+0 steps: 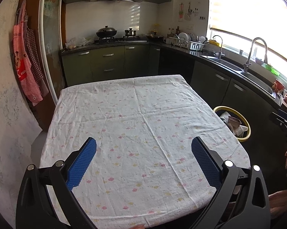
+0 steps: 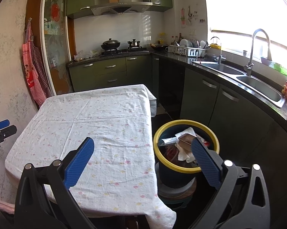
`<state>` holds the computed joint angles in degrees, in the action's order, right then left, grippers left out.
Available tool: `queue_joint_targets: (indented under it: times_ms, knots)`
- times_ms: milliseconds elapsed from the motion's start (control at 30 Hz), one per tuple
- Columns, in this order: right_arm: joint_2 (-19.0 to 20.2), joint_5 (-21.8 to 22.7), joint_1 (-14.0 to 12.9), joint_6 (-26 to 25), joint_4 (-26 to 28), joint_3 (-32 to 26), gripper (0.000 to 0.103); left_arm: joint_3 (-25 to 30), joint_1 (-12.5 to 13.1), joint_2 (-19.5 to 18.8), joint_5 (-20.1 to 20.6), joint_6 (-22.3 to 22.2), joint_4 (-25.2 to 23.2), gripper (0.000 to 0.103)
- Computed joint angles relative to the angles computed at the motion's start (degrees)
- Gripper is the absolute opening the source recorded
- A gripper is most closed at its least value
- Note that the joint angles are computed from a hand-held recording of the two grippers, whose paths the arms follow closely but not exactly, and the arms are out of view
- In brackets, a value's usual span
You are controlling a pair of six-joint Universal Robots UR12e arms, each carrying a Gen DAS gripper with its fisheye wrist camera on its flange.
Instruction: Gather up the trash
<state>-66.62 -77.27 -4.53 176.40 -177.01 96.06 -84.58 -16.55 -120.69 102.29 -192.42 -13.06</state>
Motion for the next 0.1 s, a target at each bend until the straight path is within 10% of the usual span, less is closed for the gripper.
queue_joint_targets:
  times_ms: [100]
  knots:
    - [2.81, 1.5, 0.99, -0.38, 3.02, -4.09, 0.097, 2.74, 1.17, -2.22, 1.73, 0.42, -1.21, 0.098]
